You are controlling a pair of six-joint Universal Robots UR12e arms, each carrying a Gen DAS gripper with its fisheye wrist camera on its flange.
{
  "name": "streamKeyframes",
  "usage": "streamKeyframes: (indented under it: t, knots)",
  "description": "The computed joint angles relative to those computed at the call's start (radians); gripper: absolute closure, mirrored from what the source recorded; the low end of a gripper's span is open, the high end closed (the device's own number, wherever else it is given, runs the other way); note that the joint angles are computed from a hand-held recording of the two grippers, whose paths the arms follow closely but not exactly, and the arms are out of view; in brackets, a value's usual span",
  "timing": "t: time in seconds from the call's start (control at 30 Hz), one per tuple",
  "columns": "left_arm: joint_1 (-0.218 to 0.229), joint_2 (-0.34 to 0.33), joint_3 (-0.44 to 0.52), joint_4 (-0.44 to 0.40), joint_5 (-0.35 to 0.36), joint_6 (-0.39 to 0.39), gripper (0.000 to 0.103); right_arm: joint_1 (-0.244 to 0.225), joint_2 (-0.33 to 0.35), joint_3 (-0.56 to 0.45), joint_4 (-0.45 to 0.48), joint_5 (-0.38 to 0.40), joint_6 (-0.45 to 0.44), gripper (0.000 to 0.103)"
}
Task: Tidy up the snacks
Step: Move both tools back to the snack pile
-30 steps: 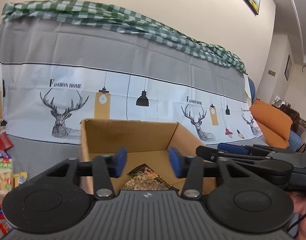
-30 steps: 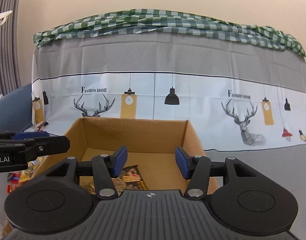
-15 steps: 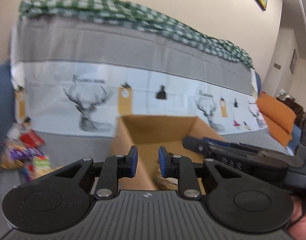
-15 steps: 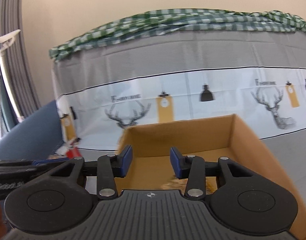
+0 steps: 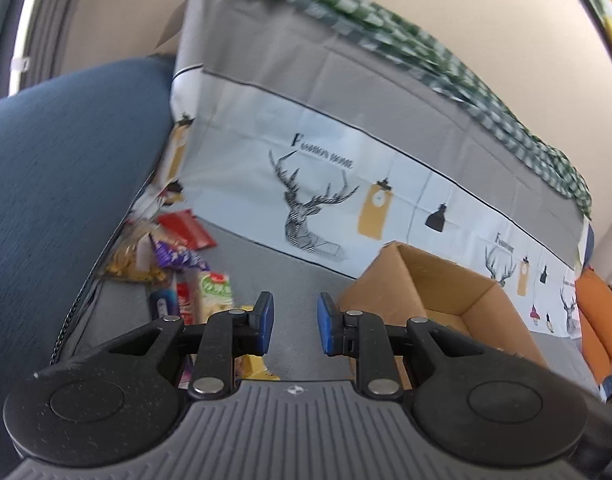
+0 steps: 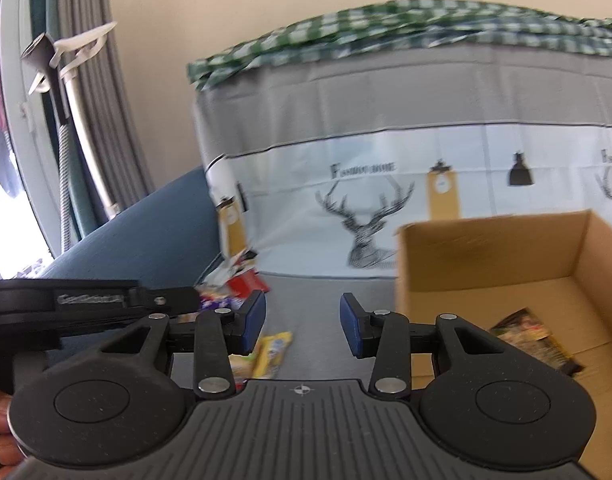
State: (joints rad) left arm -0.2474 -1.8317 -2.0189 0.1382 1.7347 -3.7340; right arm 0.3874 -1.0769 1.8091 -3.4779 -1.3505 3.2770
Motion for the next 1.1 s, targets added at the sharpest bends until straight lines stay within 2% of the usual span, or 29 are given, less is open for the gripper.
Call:
streamKeyframes:
  t: [0.2, 0.3, 0.43, 0.63, 1.1]
  knots:
    - [0.035, 0.011, -0.014, -0.036, -0.034, -0.139, 0.079, 0.033, 0.024, -0.032, 0.052, 0.018, -0.010, 0.060]
    - [0.060, 0.018, -0.026, -0.058, -0.075, -0.217, 0.079, 0.043, 0.036, -0.048, 0.075, 0.019, -0.015, 0.060]
    - [0.088, 0.020, -0.037, -0.072, -0.144, -0.283, 0.079, 0.046, 0.047, -0.057, 0.100, 0.025, -0.019, 0.060]
    - [0.102, 0.019, -0.031, -0.132, -0.193, -0.296, 0.079, 0.047, 0.059, -0.069, 0.144, 0.029, -0.006, 0.060]
    - [0.107, 0.019, -0.029, -0.154, -0.183, -0.292, 0.078, 0.066, 0.103, -0.114, 0.214, 0.011, -0.014, 0.060]
